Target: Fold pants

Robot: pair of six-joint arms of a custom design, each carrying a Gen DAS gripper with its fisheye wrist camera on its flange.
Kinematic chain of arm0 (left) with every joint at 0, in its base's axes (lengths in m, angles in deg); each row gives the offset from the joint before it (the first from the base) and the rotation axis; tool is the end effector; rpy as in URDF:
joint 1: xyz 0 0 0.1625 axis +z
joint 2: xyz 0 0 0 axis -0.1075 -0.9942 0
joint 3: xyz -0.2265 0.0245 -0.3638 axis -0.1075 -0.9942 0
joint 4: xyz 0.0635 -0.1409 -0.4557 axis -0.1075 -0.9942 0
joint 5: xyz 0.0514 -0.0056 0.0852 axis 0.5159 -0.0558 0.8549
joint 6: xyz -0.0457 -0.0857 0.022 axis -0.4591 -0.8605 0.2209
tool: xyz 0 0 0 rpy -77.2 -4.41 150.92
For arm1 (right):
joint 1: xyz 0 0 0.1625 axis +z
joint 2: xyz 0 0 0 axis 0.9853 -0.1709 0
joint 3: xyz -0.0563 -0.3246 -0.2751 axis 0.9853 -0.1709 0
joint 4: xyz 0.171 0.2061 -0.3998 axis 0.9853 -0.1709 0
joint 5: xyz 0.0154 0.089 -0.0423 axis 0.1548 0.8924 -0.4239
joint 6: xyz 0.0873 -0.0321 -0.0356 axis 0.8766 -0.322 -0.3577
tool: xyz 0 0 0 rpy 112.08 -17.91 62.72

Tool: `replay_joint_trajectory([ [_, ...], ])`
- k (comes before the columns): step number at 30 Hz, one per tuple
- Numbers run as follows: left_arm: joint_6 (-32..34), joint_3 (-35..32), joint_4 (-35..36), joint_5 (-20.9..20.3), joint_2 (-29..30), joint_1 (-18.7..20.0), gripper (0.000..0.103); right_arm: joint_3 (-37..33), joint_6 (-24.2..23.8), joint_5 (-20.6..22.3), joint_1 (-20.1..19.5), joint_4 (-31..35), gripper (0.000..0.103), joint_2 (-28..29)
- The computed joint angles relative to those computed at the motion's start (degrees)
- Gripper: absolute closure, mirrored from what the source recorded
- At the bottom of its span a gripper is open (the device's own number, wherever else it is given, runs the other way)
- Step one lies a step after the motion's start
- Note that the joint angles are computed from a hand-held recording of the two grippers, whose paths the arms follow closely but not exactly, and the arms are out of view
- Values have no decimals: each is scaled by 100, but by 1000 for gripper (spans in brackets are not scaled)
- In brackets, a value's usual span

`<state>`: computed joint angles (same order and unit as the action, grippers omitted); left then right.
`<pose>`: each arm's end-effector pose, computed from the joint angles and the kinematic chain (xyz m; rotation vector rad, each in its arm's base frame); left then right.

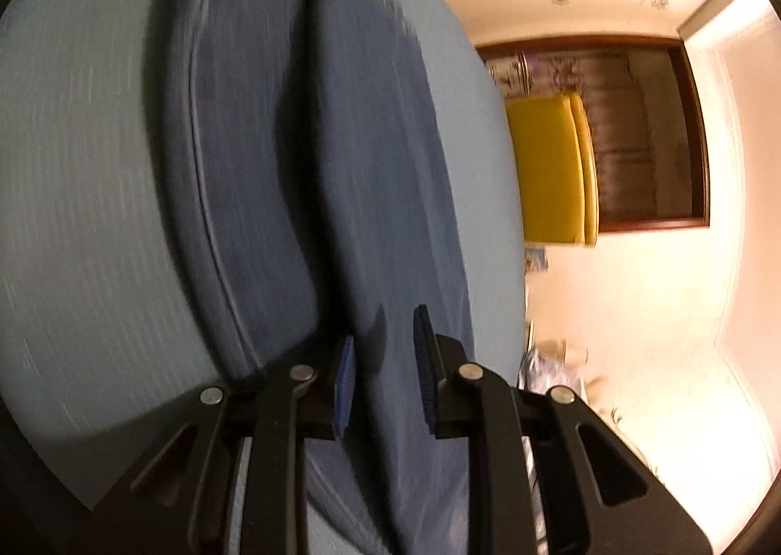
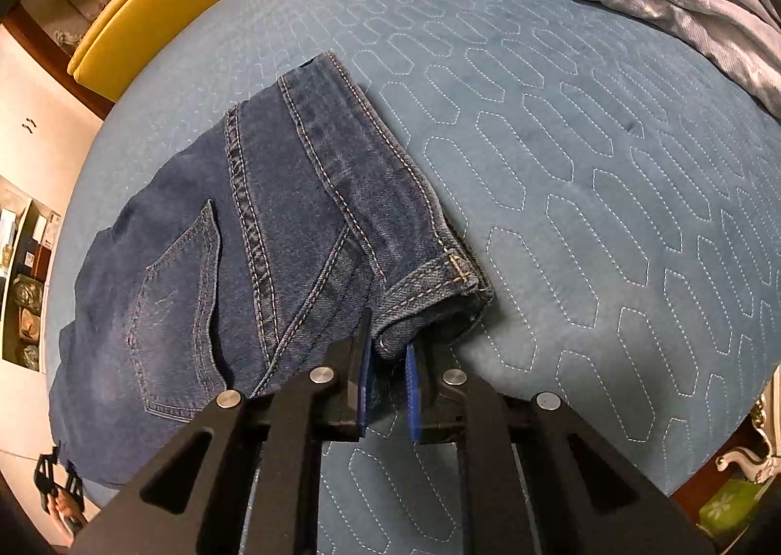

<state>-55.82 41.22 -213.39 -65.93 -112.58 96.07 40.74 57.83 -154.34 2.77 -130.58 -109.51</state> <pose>0.1299 -0.7963 0.2953 0.7204 -2.5989 1.0943 -0.0019 -0.5656 0.2198 -0.7669 -2.1948 0.9893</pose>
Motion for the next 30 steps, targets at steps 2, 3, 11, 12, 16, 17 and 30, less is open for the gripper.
replay_joint_trajectory([
  [2, 13, -271, 112, 46, 79, 81, 82, -57, 37, -71, 24, 77, 94, 37],
  [3, -48, -377, 163, 65, 114, 116, 91, -93, 53, -123, 41, 124, 94, 64],
  [11, 306, -259, 772, 527, -355, -81, 101, -33, -32, -78, 204, 289, 94, -248],
  [12, 249, -178, 865, 657, -401, -59, 101, -51, -115, -118, 201, 342, 94, -233],
  [16, 220, -133, 853, 645, -391, 28, 100, -86, -123, 28, 34, 566, 94, -193],
  [17, 119, -120, 842, 608, -382, 56, 101, -100, -104, 36, 27, 577, 94, -183],
  [30, 48, 115, 571, 310, -471, 238, 98, -113, -241, -157, 63, 406, 94, -74],
])
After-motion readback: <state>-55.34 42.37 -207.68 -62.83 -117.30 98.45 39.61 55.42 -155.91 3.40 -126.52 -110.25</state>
